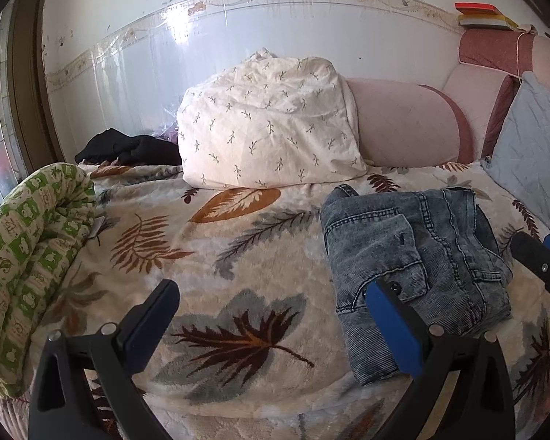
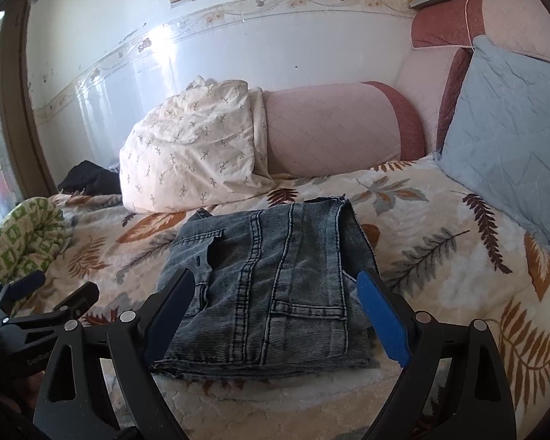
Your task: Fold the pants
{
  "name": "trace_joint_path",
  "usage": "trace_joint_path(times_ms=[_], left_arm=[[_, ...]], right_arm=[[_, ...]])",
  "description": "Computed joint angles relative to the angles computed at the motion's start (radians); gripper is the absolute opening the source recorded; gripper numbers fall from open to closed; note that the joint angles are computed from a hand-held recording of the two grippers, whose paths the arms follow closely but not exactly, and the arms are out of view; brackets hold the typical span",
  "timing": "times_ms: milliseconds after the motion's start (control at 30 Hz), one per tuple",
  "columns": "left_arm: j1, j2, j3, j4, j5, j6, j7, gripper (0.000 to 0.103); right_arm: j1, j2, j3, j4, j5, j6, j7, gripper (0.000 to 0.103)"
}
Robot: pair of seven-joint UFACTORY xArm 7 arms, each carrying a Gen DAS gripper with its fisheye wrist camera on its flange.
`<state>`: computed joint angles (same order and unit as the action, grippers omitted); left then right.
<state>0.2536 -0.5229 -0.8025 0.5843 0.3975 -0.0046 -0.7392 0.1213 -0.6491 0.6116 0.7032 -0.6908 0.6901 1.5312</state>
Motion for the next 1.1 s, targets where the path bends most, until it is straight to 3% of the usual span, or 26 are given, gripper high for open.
trace_joint_path(times_ms=[1100], left_arm=[[-0.005,0.043,0.021,0.015,0.057,0.020,-0.033,0.103]], right_arm=[[0.024,0.035,-0.016,0.011,-0.008,0.005,0.015,0.090]])
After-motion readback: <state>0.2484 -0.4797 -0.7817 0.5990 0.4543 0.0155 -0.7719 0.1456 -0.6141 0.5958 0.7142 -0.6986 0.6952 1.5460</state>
